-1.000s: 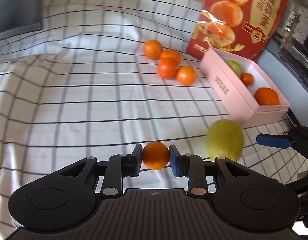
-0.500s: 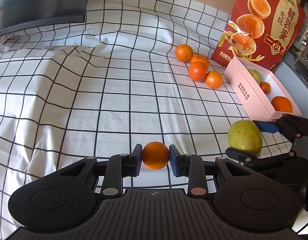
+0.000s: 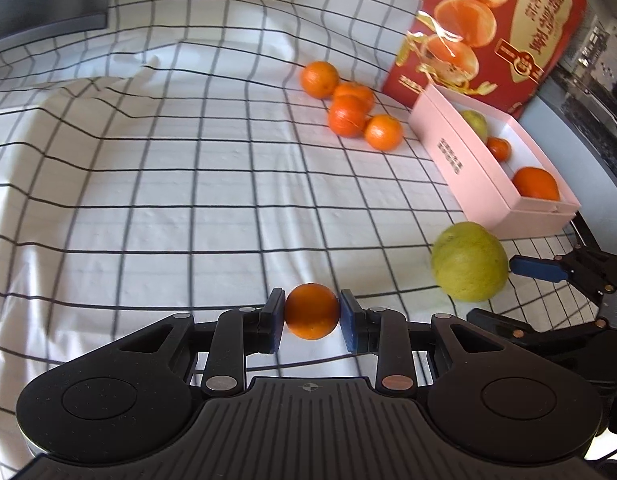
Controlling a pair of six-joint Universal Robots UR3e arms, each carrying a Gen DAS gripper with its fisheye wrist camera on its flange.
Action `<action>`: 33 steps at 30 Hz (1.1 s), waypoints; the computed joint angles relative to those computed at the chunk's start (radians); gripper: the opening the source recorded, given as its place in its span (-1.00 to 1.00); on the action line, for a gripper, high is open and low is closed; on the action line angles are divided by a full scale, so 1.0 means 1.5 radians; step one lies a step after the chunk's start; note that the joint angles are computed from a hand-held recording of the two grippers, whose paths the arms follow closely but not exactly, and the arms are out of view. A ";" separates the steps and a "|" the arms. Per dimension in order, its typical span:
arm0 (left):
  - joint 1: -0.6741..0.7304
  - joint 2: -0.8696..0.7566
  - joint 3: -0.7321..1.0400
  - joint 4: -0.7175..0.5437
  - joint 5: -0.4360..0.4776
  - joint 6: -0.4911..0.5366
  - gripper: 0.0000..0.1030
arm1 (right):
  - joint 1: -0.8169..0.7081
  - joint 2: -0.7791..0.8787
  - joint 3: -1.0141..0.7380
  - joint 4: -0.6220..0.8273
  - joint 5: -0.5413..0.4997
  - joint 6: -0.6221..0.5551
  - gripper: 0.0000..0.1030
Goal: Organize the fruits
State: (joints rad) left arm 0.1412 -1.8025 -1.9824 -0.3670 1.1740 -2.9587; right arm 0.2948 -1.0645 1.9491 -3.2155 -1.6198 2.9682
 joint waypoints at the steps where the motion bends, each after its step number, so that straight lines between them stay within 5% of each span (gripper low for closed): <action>1: -0.004 -0.002 0.003 -0.003 0.000 0.002 -0.35 | -0.006 -0.012 0.022 -0.017 0.012 -0.002 0.40; 7: -0.018 0.001 0.005 -0.017 0.001 0.009 -0.35 | -0.009 -0.022 0.065 -0.101 0.032 -0.032 0.43; 14: -0.011 0.021 -0.017 -0.021 -0.001 0.010 -0.35 | 0.016 0.039 -0.041 -0.060 0.050 -0.088 0.46; 21: 0.013 0.061 -0.062 -0.024 -0.003 0.011 -0.35 | 0.020 0.090 -0.149 0.052 0.077 -0.039 0.46; 33: 0.017 0.082 -0.081 -0.039 0.003 0.024 -0.35 | 0.014 0.101 -0.185 0.088 0.104 0.039 0.28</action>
